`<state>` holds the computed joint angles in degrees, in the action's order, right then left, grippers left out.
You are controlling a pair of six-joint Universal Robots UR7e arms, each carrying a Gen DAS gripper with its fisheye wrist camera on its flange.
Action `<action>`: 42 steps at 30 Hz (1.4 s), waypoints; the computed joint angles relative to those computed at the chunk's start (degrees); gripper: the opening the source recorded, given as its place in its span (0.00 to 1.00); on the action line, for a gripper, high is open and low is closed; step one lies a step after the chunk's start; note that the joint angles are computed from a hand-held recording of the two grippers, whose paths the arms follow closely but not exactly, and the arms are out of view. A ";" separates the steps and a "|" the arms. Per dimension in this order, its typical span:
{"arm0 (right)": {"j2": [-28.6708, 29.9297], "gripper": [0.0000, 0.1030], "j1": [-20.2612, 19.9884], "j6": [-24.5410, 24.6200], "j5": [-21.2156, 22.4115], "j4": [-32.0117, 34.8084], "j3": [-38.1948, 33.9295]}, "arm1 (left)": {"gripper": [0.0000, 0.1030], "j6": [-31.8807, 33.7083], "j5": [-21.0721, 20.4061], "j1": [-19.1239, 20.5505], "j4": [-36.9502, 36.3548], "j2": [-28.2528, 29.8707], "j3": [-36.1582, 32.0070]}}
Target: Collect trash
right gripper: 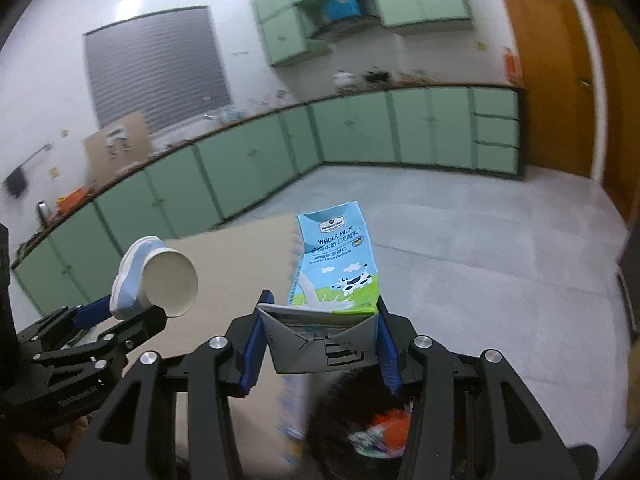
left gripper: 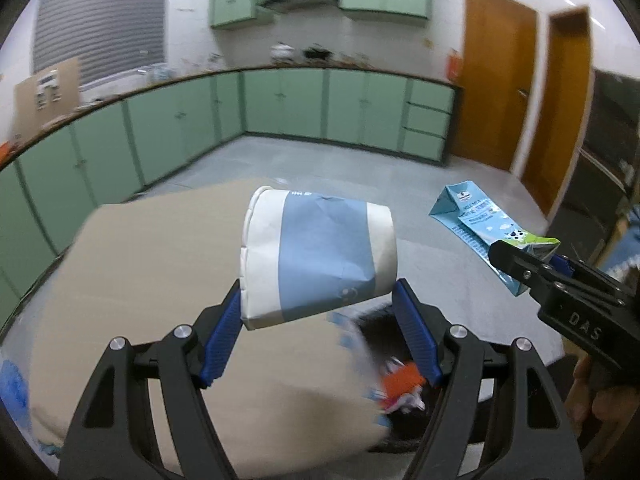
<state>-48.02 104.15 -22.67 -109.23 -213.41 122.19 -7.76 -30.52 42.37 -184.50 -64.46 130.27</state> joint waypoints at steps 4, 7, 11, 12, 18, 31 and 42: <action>-1.20 0.45 -4.56 0.56 -1.87 -0.16 2.26 | 0.68 -0.04 -5.17 1.55 -0.75 6.40 -2.11; -1.05 0.45 -7.27 0.95 -2.21 0.07 2.91 | 0.69 0.73 -7.96 3.14 -1.12 10.56 -4.01; 0.47 0.45 -10.62 2.20 -2.02 3.21 1.30 | 0.69 1.65 -9.99 6.32 1.94 14.80 -8.22; 0.72 0.45 -11.24 2.70 -1.97 4.07 0.84 | 0.69 1.68 -11.05 7.45 3.37 15.48 -9.33; 2.77 0.45 -15.36 4.86 -1.54 10.95 -2.71 | 0.69 3.35 -12.51 11.23 9.07 20.53 -14.69; 1.25 0.53 -18.25 6.99 0.78 11.29 -1.54 | 0.77 4.58 -11.32 13.33 13.24 24.52 -20.10; 0.37 0.61 -15.57 7.13 -0.45 10.10 -0.83 | 0.83 0.38 -10.15 10.45 10.88 18.40 -14.55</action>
<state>-47.65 88.58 -15.54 -109.67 -203.31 121.36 -7.38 -40.67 52.82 -173.62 -46.06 115.71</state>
